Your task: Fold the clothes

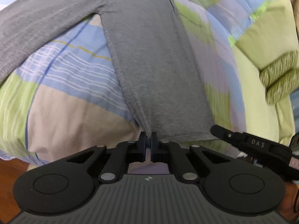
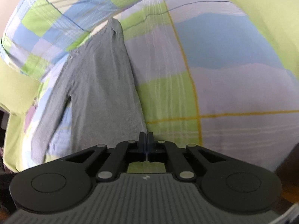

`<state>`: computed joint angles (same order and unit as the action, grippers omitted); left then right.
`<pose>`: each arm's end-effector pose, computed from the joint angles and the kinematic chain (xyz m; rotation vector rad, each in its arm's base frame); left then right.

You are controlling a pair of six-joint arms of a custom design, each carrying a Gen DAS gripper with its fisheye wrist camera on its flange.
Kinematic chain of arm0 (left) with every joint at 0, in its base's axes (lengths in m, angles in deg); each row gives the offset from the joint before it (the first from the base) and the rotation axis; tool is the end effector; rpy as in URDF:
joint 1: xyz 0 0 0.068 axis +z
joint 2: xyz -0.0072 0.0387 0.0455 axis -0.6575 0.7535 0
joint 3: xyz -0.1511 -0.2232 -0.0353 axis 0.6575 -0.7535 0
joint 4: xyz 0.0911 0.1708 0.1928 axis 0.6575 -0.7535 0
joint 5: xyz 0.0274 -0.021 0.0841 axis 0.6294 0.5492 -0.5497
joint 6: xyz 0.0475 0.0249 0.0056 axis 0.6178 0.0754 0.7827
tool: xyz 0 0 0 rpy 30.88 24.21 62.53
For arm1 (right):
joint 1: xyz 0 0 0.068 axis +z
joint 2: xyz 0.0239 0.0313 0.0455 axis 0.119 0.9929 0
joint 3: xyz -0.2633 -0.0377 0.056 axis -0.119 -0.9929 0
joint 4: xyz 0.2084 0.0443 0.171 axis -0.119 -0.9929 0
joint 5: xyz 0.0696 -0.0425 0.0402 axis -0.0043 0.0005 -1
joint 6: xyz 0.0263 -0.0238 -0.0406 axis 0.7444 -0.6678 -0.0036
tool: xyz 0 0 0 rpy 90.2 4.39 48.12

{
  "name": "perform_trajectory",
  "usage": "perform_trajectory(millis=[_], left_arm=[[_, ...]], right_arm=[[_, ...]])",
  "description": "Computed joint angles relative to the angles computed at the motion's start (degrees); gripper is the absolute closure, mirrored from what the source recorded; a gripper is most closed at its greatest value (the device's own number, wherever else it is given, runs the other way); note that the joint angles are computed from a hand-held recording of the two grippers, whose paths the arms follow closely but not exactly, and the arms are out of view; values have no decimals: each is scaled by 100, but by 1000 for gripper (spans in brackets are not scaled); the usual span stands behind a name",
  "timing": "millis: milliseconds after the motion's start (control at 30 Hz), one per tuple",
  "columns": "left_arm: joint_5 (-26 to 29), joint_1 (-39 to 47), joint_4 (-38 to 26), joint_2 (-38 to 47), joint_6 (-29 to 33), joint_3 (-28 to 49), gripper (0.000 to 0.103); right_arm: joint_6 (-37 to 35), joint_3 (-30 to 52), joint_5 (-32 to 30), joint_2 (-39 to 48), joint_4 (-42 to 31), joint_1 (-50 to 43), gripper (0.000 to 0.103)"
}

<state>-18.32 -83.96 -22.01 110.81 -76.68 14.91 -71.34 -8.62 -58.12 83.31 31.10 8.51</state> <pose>0.2231 -0.2088 0.0738 -0.3023 2.7694 -0.5751 0.2610 0.0216 0.0745 0.1542 2.6299 0.6265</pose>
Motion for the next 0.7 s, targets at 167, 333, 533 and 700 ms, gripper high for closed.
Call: perform_trajectory(millis=[167,333,533,700], left_arm=[[165,-139,-786,135,49,391,102],[-176,-485,-3501,-601,366,1241,61],[-880,-481,-5853,-1860,-48,2046,38],[-1266,-370,-6960,-2499,-180,2772,36]], right_arm=[[-158,90,108,36,-241,4,103],[-144,746,1206,-670,-2500,332,67],[30,1516,1171,-1939,-4476,951,45],[301,2272,1319,-2537,-5096,1915,31]])
